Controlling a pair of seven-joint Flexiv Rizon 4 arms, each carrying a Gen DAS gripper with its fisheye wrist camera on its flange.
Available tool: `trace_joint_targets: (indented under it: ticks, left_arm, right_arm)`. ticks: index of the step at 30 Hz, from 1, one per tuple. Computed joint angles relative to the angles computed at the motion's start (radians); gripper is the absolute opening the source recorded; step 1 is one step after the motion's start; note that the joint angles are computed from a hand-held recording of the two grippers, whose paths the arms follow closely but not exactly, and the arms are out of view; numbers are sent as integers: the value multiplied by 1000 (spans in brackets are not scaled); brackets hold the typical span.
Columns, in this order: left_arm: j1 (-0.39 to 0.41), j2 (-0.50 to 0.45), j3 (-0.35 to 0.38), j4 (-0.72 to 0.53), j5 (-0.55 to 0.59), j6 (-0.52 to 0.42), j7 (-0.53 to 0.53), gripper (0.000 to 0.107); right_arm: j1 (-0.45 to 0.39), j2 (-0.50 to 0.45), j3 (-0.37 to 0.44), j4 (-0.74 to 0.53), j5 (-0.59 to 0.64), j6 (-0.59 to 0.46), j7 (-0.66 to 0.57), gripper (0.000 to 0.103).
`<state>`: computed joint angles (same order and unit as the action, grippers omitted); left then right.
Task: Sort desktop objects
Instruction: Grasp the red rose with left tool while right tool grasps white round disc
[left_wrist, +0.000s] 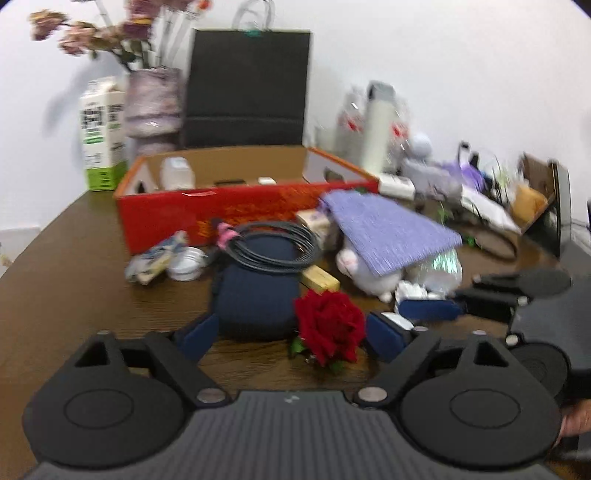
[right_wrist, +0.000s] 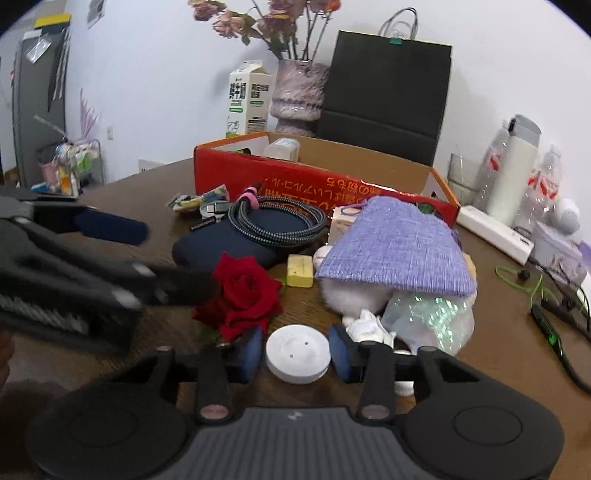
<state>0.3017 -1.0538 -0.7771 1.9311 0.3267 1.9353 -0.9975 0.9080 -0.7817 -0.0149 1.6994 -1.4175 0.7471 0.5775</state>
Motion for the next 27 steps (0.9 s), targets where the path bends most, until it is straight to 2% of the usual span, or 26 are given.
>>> trace_joint_targets:
  ticks: [1, 4, 6, 7, 9, 11, 12, 13, 16, 19, 21, 24, 25, 26, 27]
  left_arm:
    - [-10, -4, 3, -3, -4, 3, -4, 82]
    - [22, -57, -59, -21, 16, -41, 19, 81]
    - [12, -64, -64, -30, 18, -38, 47, 81]
    - [6, -63, -63, -34, 21, -42, 63, 81]
    - [-54, -30, -9, -46, -23, -29, 57, 79]
    - [-123, 9, 63, -50, -82, 0, 12, 64]
    - [-161, 21, 103, -47, -105, 52, 9, 51]
    - [-171, 28, 123, -52, -76, 59, -12, 45]
    - [-151, 33, 119, -38, -28, 46, -24, 35]
    - [-114, 53, 104, -2, -18, 30, -54, 34]
    - [-36, 44, 43, 35, 6, -6, -58, 34]
    - [25, 66, 26, 98, 8, -5, -58, 34]
    - [42, 71, 25, 116, 12, 6, -58, 34]
    - [55, 73, 21, 127, 17, 6, -56, 35]
    - [78, 69, 7, 136, 28, -10, -46, 38]
  right_arm:
    - [-4, 1, 0, 2, -3, 6, -11, 39]
    - [-14, 3, 1, 4, -14, 27, -63, 40]
    - [-23, 8, 1, 13, -26, 46, -73, 41]
    - [-28, 12, 1, 19, -37, 59, -71, 41]
    - [-38, 19, -1, 32, -63, 78, -49, 43]
    - [-47, 23, -6, 44, -102, 95, 6, 47]
    - [-55, 25, -7, 50, -128, 107, 42, 48]
    - [-65, 28, -5, 57, -148, 118, 74, 48]
    - [-91, 35, 10, 68, -185, 145, 132, 49]
    - [-103, 37, 22, 73, -201, 151, 170, 50]
    - [-100, 37, 28, 75, -197, 136, 176, 50]
    - [-103, 44, 32, 84, -209, 133, 208, 48]
    - [-108, 48, 32, 90, -223, 138, 233, 42]
    - [-111, 50, 36, 93, -220, 134, 252, 22]
    - [-108, 51, 41, 95, -200, 116, 257, 8]
